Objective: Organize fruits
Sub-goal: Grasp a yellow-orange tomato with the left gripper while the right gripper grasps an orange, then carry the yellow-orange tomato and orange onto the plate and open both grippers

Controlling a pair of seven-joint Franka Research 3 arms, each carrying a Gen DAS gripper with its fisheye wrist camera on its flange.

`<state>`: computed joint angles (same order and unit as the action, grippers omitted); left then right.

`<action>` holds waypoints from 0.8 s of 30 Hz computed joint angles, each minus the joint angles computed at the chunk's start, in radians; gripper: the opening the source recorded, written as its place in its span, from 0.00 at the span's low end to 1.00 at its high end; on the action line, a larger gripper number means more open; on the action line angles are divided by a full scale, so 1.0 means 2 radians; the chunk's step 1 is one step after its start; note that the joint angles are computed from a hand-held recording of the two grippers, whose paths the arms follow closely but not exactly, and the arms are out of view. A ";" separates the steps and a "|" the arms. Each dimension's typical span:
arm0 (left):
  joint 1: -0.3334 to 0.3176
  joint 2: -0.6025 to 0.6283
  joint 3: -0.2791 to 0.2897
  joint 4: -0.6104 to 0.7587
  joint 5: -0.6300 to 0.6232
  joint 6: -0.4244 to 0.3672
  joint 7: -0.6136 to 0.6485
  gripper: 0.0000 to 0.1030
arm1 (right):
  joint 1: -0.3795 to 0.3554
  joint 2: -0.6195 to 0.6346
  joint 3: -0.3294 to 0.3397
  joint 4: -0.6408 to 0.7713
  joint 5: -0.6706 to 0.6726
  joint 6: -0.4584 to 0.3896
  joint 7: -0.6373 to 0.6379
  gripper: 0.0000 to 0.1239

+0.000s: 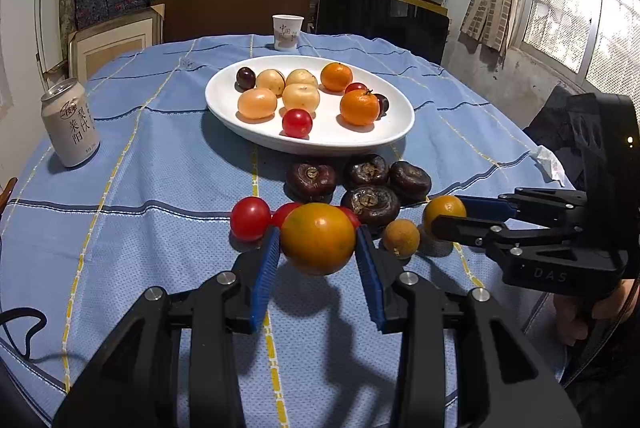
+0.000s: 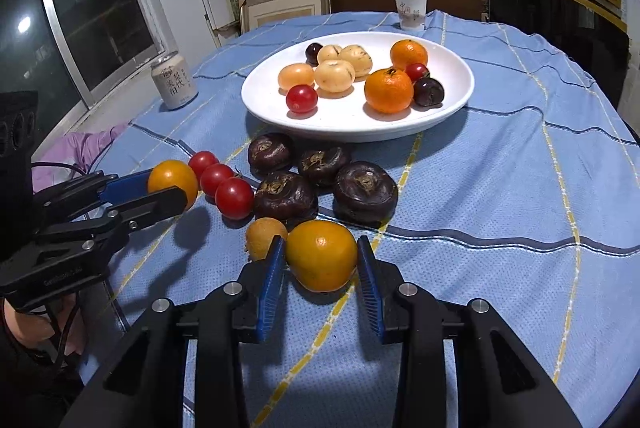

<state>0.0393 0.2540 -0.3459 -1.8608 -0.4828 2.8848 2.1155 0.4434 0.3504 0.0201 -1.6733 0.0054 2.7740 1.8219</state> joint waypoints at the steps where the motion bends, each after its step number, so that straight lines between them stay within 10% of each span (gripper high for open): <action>1: 0.001 -0.001 -0.001 -0.001 -0.002 0.001 0.002 0.37 | 0.003 -0.003 -0.004 -0.005 -0.005 0.004 0.006 0.30; 24: -0.034 0.048 0.028 0.106 0.112 -0.030 -0.098 0.37 | 0.003 -0.011 -0.043 0.037 -0.149 0.001 0.093 0.30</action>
<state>-0.0289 0.3501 -0.2906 -1.6497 -0.2596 2.8241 1.9204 0.4496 0.3279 -0.0656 -1.6002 -0.2936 2.7758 2.0079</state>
